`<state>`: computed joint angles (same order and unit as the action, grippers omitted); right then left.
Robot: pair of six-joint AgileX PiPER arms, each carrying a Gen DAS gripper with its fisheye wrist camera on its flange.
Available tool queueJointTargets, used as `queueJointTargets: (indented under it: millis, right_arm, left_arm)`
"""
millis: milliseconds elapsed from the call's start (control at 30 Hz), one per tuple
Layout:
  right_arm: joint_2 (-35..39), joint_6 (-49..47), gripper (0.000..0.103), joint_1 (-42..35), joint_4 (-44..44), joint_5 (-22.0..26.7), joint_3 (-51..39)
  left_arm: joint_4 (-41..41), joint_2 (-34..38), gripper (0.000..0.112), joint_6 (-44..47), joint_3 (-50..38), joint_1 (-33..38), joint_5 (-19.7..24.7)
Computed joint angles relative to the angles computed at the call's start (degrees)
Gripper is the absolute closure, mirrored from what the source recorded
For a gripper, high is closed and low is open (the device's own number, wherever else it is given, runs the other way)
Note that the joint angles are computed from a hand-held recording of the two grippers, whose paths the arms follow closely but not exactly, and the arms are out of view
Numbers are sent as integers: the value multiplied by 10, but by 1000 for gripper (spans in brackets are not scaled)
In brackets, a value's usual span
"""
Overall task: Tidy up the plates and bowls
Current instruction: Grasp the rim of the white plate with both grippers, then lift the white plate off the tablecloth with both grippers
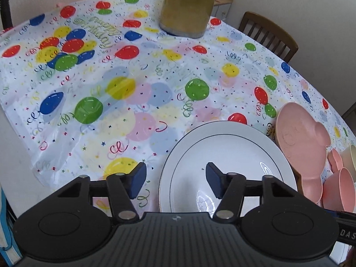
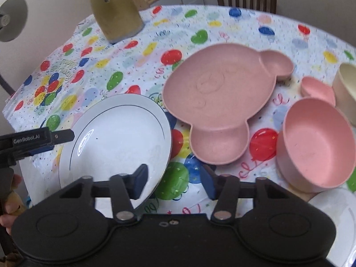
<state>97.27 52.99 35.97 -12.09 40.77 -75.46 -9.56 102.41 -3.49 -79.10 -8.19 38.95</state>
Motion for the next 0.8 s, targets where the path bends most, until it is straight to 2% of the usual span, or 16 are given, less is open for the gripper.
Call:
queueJointTargets:
  millis: [200,367,467,600,800]
  right_arm:
    - [28,0,65,-13,36,-17,-13]
    - [45,0,69,-8,26,-14,-31]
    - [49,-7,78,-13,39,-31,-28]
    - [53,-12,84,-14,41,-39,-30]
    - [61,-9,94,-11,23,-18,-43]
  left_arm:
    - [-41,22,69,46,-16,16,12]
    - [-63,35,80,73,-26,25,20]
    - [-70,40,86,83,-30,27,23]
    - [-64,43,91,84,-32,27,24]
    - [-73,39,95,109,-25,32,20]
